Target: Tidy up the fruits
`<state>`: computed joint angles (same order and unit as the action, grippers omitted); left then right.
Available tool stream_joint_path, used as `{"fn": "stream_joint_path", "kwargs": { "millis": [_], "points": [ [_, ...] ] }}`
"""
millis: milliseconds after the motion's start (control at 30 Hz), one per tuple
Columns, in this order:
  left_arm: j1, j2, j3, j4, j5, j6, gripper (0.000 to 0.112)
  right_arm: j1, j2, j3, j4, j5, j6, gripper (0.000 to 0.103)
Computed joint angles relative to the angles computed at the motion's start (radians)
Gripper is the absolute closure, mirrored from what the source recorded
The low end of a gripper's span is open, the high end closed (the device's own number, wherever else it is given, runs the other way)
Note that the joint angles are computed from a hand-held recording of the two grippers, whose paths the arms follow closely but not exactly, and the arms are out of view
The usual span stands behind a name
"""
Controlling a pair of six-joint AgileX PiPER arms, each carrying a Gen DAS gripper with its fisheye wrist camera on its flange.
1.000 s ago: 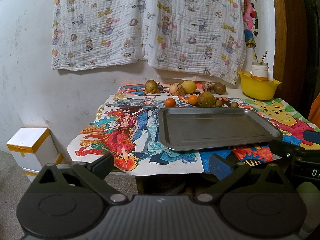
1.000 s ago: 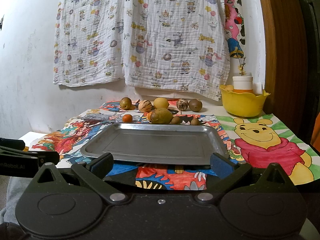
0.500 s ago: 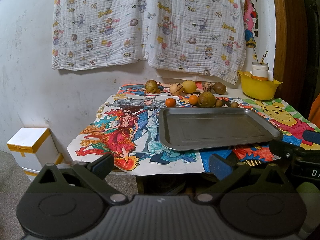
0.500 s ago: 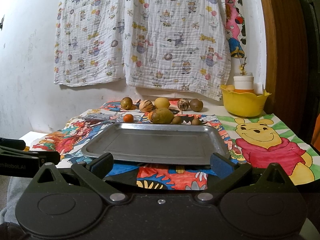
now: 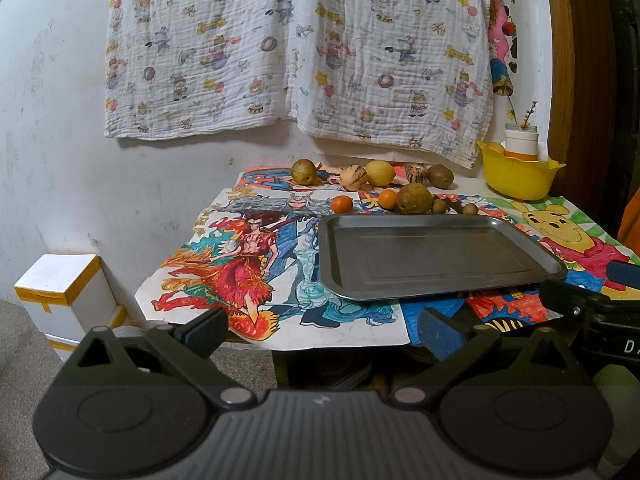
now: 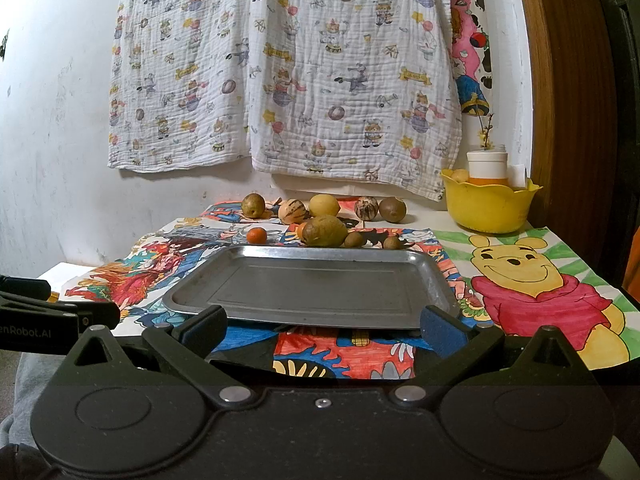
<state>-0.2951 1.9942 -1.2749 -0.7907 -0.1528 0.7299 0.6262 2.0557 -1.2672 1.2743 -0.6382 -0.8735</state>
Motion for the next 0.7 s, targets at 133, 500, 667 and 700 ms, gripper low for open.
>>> {"fn": "stream_joint_path", "kwargs": {
  "millis": [133,500,667,700],
  "points": [
    [0.000,0.000,0.000,-0.012,0.000,0.012,0.010,0.000,0.001,0.001,-0.002,0.000,0.002,0.001],
    [0.000,0.000,-0.001,-0.011,0.003,0.012,0.010,0.001,0.001,0.001,-0.001,-0.002,0.003,0.001],
    [0.001,0.004,-0.013,-0.098,0.014,0.094,0.010,0.002,0.012,-0.002,-0.005,-0.003,0.012,0.001],
    [0.004,0.006,-0.014,-0.098,0.018,0.093,0.010,0.004,0.012,-0.003,-0.002,-0.006,0.010,0.001]
  ]
}}
